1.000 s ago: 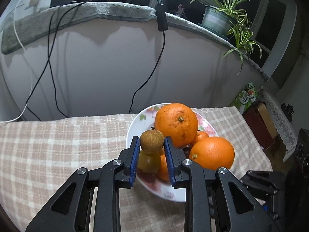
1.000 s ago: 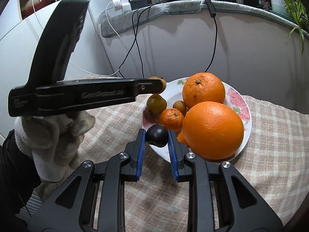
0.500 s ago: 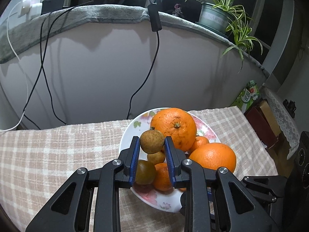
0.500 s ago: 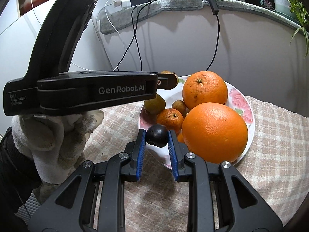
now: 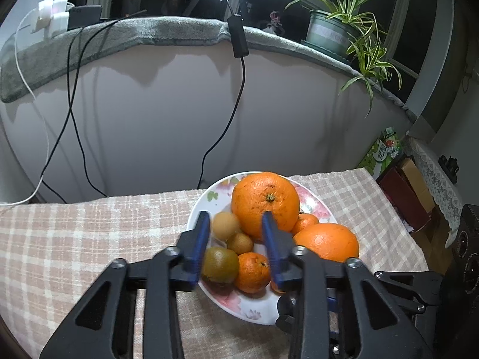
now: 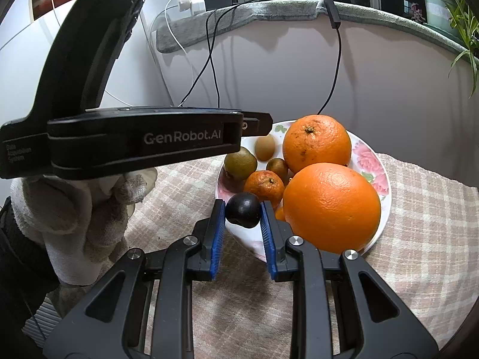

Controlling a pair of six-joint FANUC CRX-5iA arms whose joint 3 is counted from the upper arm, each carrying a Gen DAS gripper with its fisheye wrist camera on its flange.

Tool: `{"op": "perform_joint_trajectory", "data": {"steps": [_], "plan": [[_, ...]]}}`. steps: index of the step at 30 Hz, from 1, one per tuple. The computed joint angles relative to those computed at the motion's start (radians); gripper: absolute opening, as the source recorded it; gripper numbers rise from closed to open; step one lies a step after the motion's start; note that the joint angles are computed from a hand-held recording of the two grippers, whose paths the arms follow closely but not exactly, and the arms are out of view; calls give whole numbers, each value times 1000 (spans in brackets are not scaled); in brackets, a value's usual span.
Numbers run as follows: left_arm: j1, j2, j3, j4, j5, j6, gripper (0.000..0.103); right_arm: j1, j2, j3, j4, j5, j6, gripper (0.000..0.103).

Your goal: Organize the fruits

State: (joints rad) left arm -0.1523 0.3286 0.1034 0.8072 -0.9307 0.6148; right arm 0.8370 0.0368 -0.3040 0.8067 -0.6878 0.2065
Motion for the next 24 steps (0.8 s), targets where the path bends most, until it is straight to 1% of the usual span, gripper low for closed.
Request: {"op": "perform_joint_trajectory", "data": {"steps": [5,6,7,8,9,10,12,15,19,20,23,24], "plan": [[-1,-9,-8,0,4,-4,37,3,-3,-3,-1,-6,3,25],[-1,-12,-11,2,6,-5,38,4,-3,-2,1,-7,2,27],[-1,-14,-14,4,7,-6,40,5,-4,-3,5,-9,-1,30],[0,-18,-19,8,10,-8,44,6,-5,-4,10,-10,-5,38],[1,-23,-26,13,15,-11,45,8,-8,-9,23,-11,-15,46],[2,-26,-29,16,17,-12,46,9,-11,-14,34,-12,-23,51],[4,-34,-37,21,19,-17,46,16,-18,-24,57,-16,-42,55],[8,-52,-55,27,32,-22,48,24,-25,-27,65,-23,-49,57],[15,-77,-81,40,47,-28,57,36,-32,-30,69,-41,-54,57],[18,-85,-90,44,53,-30,61,40,-35,-32,70,-47,-55,58],[27,-107,-112,52,58,-33,66,56,-46,-39,70,-68,-58,59],[32,-119,-125,56,63,-35,68,63,-51,-43,77,-79,-68,62]]}}
